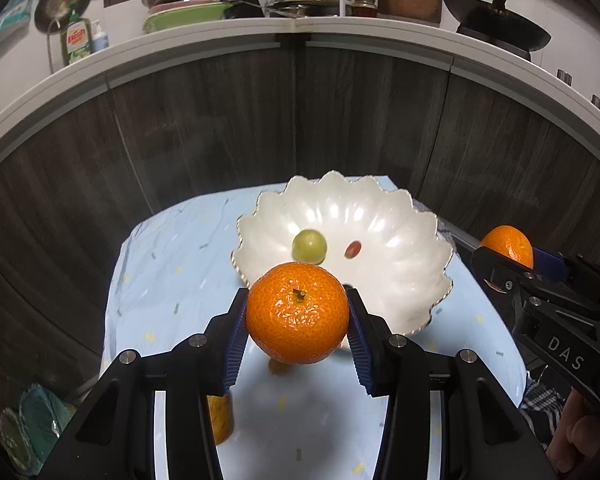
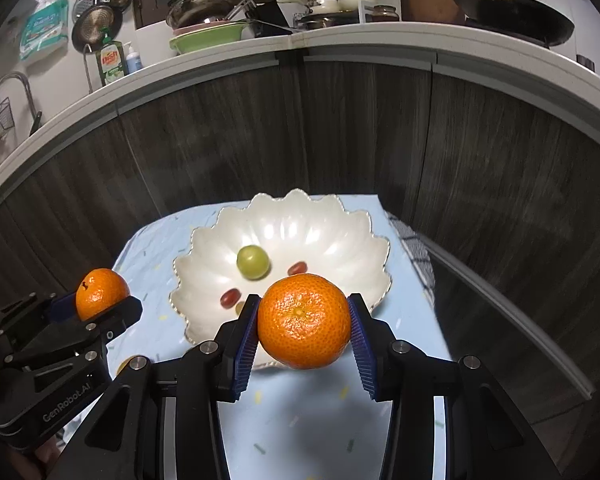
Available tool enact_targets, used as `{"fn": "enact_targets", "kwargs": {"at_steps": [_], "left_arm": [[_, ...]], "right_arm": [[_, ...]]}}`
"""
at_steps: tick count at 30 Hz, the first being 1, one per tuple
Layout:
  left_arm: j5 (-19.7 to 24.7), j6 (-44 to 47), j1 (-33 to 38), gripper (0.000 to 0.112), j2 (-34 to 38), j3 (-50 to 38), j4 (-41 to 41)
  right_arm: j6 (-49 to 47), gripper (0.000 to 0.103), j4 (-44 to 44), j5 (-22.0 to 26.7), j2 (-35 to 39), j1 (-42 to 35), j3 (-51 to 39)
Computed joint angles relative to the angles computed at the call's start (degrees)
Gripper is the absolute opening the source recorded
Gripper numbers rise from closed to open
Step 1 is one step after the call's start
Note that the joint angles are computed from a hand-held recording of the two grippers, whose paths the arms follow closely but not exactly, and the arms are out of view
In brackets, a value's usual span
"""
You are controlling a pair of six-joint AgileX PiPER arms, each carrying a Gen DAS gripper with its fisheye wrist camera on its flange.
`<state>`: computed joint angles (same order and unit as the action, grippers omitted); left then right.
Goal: Organize fruits
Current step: 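Lift and carry the orange in the left tool while the right carries its orange over the bowl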
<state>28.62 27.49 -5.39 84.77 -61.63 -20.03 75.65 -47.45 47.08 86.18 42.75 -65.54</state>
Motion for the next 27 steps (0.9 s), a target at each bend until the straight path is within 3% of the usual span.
{"fn": "enact_targets", "kwargs": {"at_steps": [15,27], "left_arm": [[-0.2,-4.6,-4.5,0.045,8.7,-8.2,4.2],[-0.6,-6.2,-5.6,0.045,15.9,-11.6,6.5]], "right_arm": [[-13.0,0.044,7.1,-4.8,4.0,-9.2,-3.1],[-16.8,0.044,9.9,-8.8,8.8,-12.9,-4.1]]}}
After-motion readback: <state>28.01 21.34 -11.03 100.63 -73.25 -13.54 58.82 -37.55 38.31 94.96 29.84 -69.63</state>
